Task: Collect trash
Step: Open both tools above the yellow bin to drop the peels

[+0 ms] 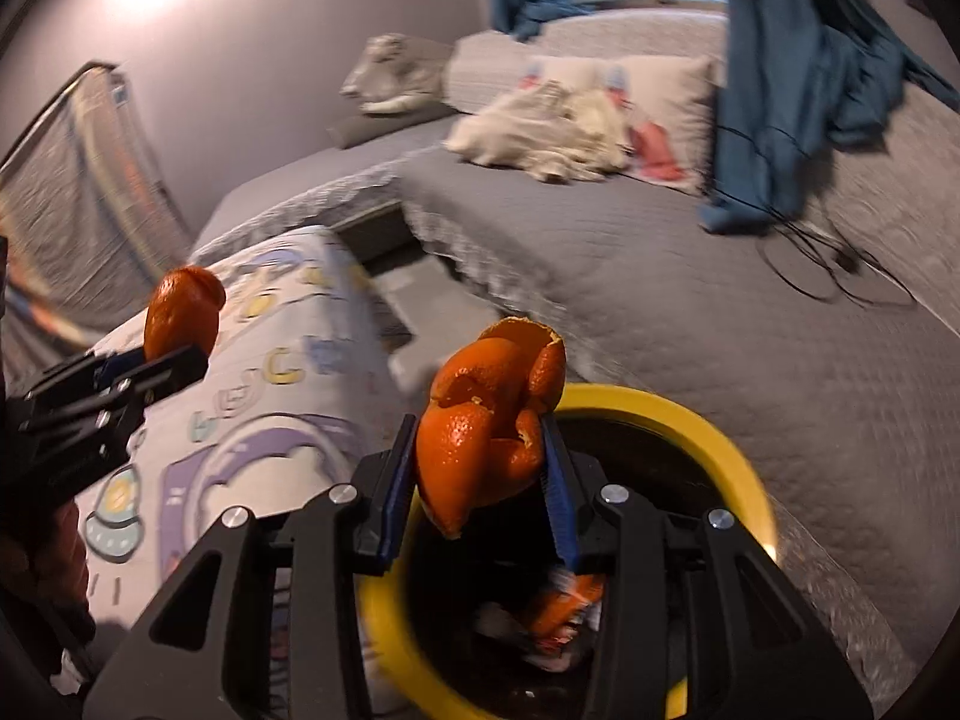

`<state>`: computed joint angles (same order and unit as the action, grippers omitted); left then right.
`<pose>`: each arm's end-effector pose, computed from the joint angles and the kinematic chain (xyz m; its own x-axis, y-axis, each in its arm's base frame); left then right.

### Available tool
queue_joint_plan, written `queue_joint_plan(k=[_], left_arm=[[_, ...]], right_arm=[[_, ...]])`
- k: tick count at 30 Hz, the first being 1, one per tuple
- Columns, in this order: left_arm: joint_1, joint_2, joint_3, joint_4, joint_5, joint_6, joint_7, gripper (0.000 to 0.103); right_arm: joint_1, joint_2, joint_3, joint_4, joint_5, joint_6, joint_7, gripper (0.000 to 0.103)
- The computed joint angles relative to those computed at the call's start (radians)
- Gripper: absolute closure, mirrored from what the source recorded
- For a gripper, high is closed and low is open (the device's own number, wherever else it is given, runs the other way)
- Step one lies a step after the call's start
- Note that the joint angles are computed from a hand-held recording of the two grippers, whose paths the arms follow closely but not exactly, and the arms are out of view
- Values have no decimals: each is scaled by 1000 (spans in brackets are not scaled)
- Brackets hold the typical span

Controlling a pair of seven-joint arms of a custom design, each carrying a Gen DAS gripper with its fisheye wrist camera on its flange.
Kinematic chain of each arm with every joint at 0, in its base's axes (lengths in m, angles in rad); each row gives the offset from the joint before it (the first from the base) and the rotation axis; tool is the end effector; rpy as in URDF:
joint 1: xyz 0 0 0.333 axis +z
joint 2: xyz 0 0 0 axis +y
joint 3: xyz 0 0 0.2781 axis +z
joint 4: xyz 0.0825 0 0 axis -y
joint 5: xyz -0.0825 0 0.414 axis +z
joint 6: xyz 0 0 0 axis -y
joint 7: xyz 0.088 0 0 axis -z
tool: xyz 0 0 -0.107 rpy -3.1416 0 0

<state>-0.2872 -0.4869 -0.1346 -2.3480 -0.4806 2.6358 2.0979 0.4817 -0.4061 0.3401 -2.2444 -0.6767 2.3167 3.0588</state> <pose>0.4591 -0.2003 0.5587 -0.5963 -0.8026 0.0185 -0.5520 0.3932 -0.7353 0.3534 0.3813 0.5297 -0.2166 -0.9593 -0.1811 -0.6405 0.2796 -0.7153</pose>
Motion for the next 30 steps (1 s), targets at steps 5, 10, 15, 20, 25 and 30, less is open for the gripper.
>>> queue_joint_plan(k=[5, 10, 15, 20, 25, 30], left_arm=[[-66, 52, -8, 19, -70, -47, 29, 70], [-82, 102, -30, 44, -105, -94, 27, 69], [-81, 121, -28, 59, -136, -116, 26, 66], [-65, 105, -17, 55, -168, -122, 24, 49], [-57, 58, 12, 35, -227, -124, 53, 29], [-22, -22, 44, -22, -232, -82, 37, 17]], right_arm=[[-7, -74, -19, -95, 42, 15, 45, 66], [-21, -100, -25, -135, 75, 29, 62, 66], [-34, -107, -21, -139, 93, 6, 74, 53], [-41, -132, -23, -146, 104, -18, 92, 51], [-47, -133, 5, -108, 90, -88, 93, 50], [-63, -29, 76, 39, -9, -336, 124, 28]])
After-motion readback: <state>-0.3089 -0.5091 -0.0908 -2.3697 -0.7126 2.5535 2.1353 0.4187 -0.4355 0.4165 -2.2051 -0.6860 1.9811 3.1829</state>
